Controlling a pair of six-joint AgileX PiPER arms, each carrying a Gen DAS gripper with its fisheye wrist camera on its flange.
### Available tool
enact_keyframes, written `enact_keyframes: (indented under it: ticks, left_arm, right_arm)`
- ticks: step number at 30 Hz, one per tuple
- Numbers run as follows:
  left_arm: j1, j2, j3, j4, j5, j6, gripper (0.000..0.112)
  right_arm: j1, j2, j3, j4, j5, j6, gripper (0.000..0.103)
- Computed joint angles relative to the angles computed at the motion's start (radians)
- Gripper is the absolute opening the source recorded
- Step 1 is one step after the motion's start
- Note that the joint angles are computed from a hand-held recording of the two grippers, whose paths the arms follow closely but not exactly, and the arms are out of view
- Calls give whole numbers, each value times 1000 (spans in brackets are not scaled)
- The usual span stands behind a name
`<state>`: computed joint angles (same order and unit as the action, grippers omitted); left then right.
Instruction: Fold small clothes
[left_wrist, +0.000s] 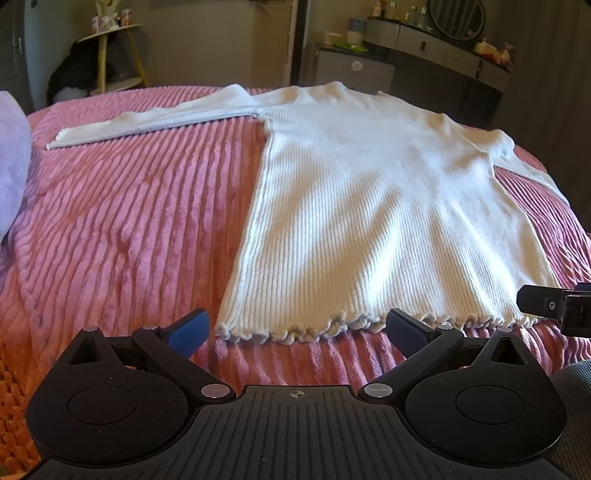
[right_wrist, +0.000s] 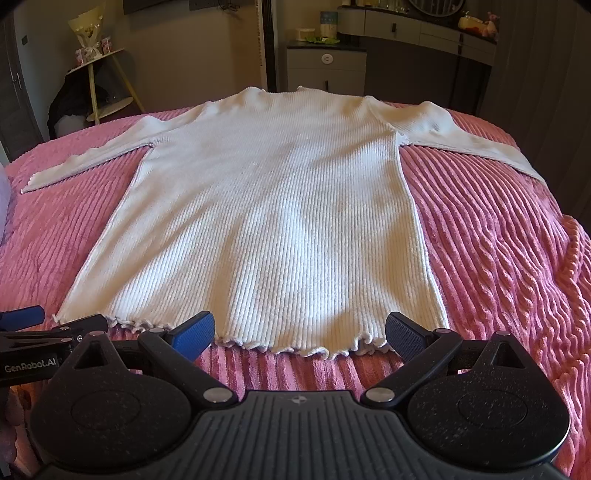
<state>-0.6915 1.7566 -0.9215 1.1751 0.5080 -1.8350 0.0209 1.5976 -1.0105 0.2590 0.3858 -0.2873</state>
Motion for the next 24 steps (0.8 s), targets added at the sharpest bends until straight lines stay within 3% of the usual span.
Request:
enact_keyframes:
  ticks: [11,24]
  left_arm:
    - [27,19,-15,-40,-37,48,103]
    - [69,52,-43,-104,-76,105,103]
  right_arm:
    - [-24,28,-32,78,38,-72,99]
    - [-108,83,-94,304,155,-251,99]
